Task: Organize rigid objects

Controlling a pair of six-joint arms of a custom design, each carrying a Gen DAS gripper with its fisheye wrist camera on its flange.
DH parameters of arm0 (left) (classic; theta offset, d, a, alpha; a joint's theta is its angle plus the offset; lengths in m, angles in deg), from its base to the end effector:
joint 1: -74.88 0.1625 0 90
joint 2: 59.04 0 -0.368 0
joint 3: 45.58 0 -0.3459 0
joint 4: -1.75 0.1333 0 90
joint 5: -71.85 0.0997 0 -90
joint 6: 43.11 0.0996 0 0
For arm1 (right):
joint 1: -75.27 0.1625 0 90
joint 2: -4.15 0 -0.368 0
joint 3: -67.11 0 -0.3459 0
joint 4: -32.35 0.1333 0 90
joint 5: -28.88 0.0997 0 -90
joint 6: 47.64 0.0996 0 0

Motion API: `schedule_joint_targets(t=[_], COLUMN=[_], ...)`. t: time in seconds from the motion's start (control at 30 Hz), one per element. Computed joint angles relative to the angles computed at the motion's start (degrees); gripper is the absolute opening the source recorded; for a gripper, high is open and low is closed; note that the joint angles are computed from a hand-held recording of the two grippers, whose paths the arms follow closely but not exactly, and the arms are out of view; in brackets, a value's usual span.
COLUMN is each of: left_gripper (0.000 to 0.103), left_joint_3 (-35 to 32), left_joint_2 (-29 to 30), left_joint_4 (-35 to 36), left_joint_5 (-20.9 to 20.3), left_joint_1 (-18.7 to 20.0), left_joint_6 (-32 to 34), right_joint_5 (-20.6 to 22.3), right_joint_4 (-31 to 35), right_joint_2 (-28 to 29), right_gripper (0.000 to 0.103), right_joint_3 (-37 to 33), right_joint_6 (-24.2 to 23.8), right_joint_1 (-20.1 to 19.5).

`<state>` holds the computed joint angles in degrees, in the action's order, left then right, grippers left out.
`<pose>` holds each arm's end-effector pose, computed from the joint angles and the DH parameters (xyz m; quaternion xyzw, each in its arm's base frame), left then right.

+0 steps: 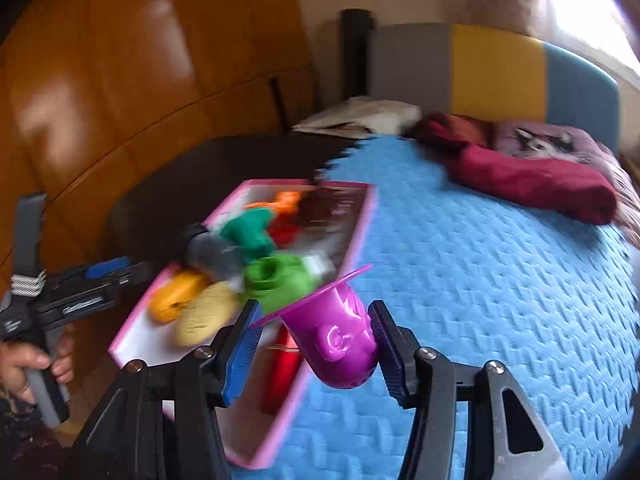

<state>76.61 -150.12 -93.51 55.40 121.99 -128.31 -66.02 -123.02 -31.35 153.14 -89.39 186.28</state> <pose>-0.0819 -0.4244 0.2829 -0.1569 0.7764 -0.4462 0.4165 0.3464 -0.5539 0.0388 0.5112 -0.8487 0.1193 0.0649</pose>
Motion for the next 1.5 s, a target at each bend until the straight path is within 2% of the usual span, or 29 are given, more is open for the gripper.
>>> schedule_joint_targets(t=[0.1, 0.23, 0.33, 0.67, 0.77, 0.87, 1.1, 1.23, 1.3, 1.37, 1.43, 1.5], left_gripper=[0.054, 0.054, 0.054, 0.057, 0.064, 0.071, 0.079, 0.087, 0.098, 0.103, 0.103, 0.103], left_joint_3=[0.1, 0.3, 0.3, -0.4, -0.2, -1.0, -4.2, -6.5, -7.6, -9.0, -9.8, -10.0], left_joint_2=[0.0, 0.1, 0.4, 1.0, 0.8, 1.0, 1.9, 2.7, 3.2, 3.9, 4.4, 4.7], left_joint_4=[-0.5, -1.2, -1.5, -0.1, 0.4, 3.9, 15.9, 25.0, 29.0, 34.1, 36.9, 36.3], left_joint_5=[-0.1, -0.3, -0.5, -0.2, 0.4, 1.2, 1.8, 2.4, 2.5, 2.3, 2.1, 1.5], left_joint_1=[0.0, 0.1, 0.4, 0.8, 0.4, -0.2, -1.3, -2.6, -3.3, -4.2, -4.9, -5.3], left_joint_6=[0.4, 1.0, 1.4, 0.2, -0.4, -3.5, -13.5, -21.8, -25.2, -30.2, -32.7, -32.2], right_joint_5=[0.3, -3.6, -5.8, -2.6, -2.4, -2.0, -0.1, 1.1, 0.0, -2.1, -4.3, -6.2], right_joint_4=[2.0, 5.5, 4.1, 6.0, 4.1, 2.7, -1.6, -8.7, -13.4, -17.0, -18.9, -19.5], right_joint_2=[1.3, 5.2, 6.8, 6.5, 5.7, 4.9, 2.1, 1.0, 1.1, 1.9, 2.8, 3.6], right_gripper=[0.055, 0.055, 0.054, 0.061, 0.066, 0.069, 0.071, 0.071, 0.071, 0.071, 0.071, 0.071], right_joint_3=[0.0, -2.8, -2.9, -3.0, -1.8, -1.0, 2.5, 5.2, 6.1, 6.0, 5.3, 4.5], right_joint_6=[-2.4, -4.0, -4.7, -4.0, -3.0, -2.3, 0.1, 2.6, 4.2, 5.4, 6.7, 7.9], right_joint_1=[1.4, 2.4, 2.3, 1.2, 1.3, 1.2, 1.0, 1.1, 1.7, 2.6, 3.4, 3.9])
